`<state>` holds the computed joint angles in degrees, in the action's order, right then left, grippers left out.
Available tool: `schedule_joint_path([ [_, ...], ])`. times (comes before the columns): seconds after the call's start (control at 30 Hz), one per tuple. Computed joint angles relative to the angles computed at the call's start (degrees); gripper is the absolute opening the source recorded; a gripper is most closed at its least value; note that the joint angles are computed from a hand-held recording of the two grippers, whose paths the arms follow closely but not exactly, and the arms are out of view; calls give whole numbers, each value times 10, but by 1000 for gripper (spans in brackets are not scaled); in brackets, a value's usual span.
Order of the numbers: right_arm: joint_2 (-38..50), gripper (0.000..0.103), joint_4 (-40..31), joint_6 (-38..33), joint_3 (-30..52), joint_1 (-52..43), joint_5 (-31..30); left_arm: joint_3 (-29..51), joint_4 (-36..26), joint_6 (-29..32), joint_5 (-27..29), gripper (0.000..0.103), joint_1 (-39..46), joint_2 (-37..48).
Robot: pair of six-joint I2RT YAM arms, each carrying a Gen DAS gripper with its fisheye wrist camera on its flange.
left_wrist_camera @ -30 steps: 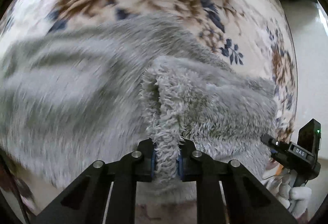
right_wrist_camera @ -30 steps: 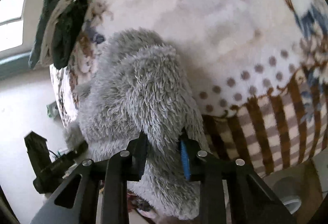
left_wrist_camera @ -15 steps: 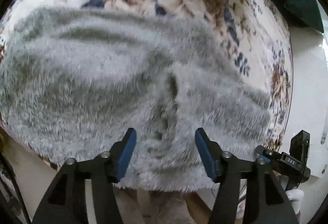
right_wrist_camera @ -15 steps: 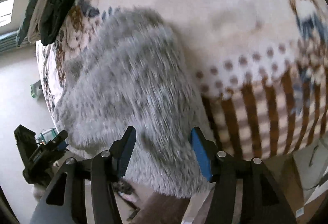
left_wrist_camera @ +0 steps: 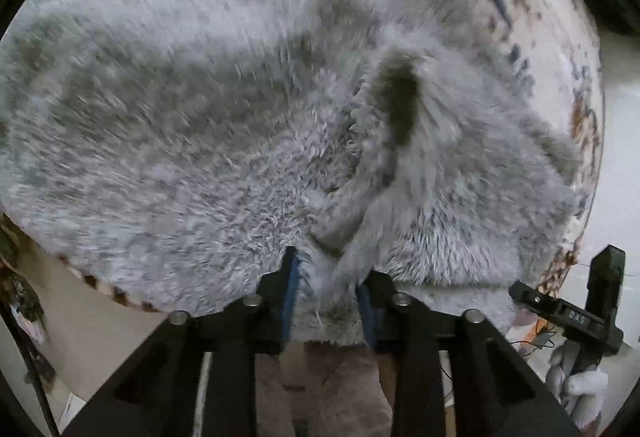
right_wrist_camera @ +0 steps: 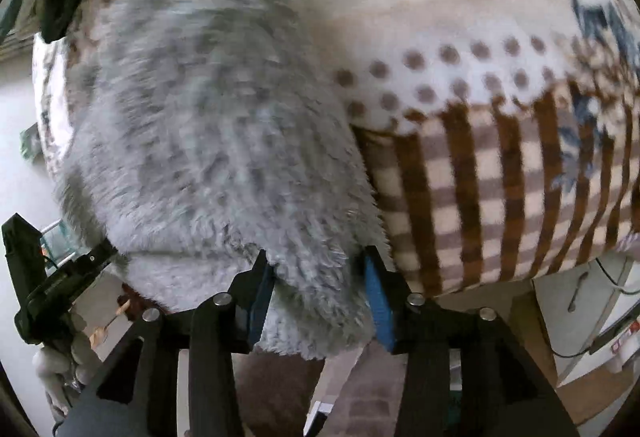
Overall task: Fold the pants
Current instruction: 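Grasp the folded edge with the left tool while the right tool releases and repositions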
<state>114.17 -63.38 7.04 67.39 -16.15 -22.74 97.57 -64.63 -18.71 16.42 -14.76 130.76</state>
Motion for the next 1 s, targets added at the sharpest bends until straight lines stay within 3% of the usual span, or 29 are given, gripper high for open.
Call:
schedule_joint_path([
  [0.1, -28, 55, -9, 9, 41, 14, -2, 48, -65, 7, -60, 42, -4, -31],
  [0.2, -35, 55, 7, 36, 86, 14, -10, 103, -79, 7, -52, 43, 0, -26],
  [0.33, 36, 55, 3, 41, 177, 32, 9, 279, -111, 35, -65, 44, -15, 107],
  [0.37, 62, 47, -7, 35, 203, 49, 26, 345, -136, 37, -62, 44, -17, 154],
  [0.4, 78, 15, -15, 29, 228, 58, 50, 386, -145, 40, -64, 44, -19, 187],
  [0.43, 85, 6, -15, 20, 239, 66, 74, 430, -146, 48, -65, 38, -22, 225],
  [0.47, 89, 6, -11, 10, 247, 73, 91, 446, -142, 48, -74, 27, -27, 237],
  [0.5, 85, 4, -6, 14, 250, 78, 101, 440, -129, 58, -79, 15, -28, 234],
  [0.6, 53, 1, 20, 29, 239, 75, 118, 378, -62, 59, -77, 12, -18, 196],
  [0.7, 44, 1, 41, 47, 235, 61, 119, 385, -60, 39, -77, 12, -5, 208],
  [0.87, 63, 3, 0, 53, 247, 39, 4, 338, -37, 10, -38, 14, 21, 194],
  [0.93, 66, 7, -17, 26, 257, 56, 14, 314, -26, 19, -40, 14, 21, 176],
  [1.0, 75, 28, -27, 8, 274, 77, 38, 300, -25, 21, -38, 14, 21, 165],
])
